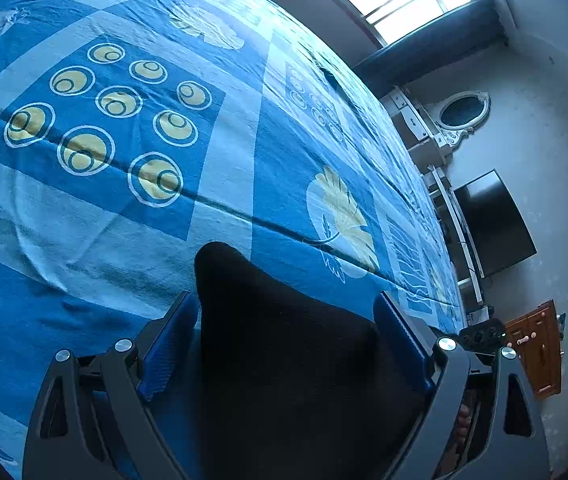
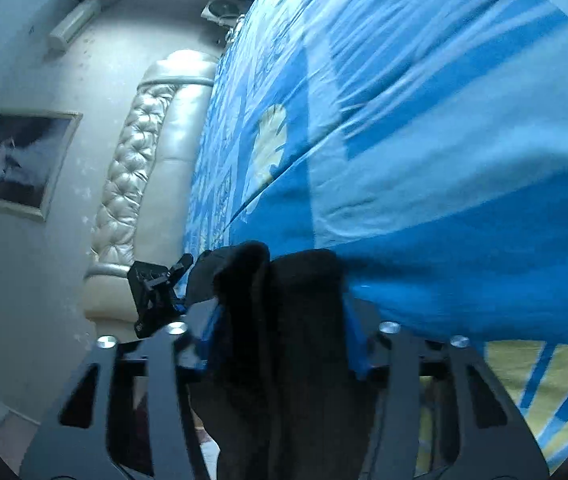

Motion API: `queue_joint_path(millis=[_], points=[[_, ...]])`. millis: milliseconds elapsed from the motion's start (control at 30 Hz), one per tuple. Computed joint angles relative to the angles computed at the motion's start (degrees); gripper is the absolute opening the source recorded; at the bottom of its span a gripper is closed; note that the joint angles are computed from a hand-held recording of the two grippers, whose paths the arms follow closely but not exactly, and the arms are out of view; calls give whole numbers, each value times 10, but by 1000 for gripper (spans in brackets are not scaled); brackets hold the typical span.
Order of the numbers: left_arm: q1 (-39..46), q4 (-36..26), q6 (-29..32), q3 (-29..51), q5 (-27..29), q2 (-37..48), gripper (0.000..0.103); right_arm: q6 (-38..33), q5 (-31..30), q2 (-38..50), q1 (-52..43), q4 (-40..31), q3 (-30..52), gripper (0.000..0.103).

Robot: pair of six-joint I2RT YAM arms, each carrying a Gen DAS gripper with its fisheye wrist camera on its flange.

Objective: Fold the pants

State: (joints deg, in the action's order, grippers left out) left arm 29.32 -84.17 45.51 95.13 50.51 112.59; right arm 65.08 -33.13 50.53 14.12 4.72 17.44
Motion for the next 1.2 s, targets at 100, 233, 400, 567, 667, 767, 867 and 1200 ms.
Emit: queue_joint_path(millis=[100,233,400,567,667,767,867,1200], points=[[-1,8,-10,-4,0,-3,86,13,23,-11,16,21,-16,40],[-2,40,-51,-9,-23,-4,48,3,64,-24,42,-1,-6,35],[-5,66,-50,-24,-38,-20,38,-12,90,-32,59,-32,10,35],[-7,45,-27,-10,-47,-21,30,-4,106,-30,70,-33,15,35],[2,1,-19,24,-28,9,28,1,122,-29,79,-30,17,35],[2,-24,12,47,-24,31,27,1,133,-22,85,-23,18,35],[2,-8,38,35,-22,16,25,-17,150,-19,91,-44,35,33],[-23,37,-50,80,-19,34,25,-20,133,63,59,23,57,32]])
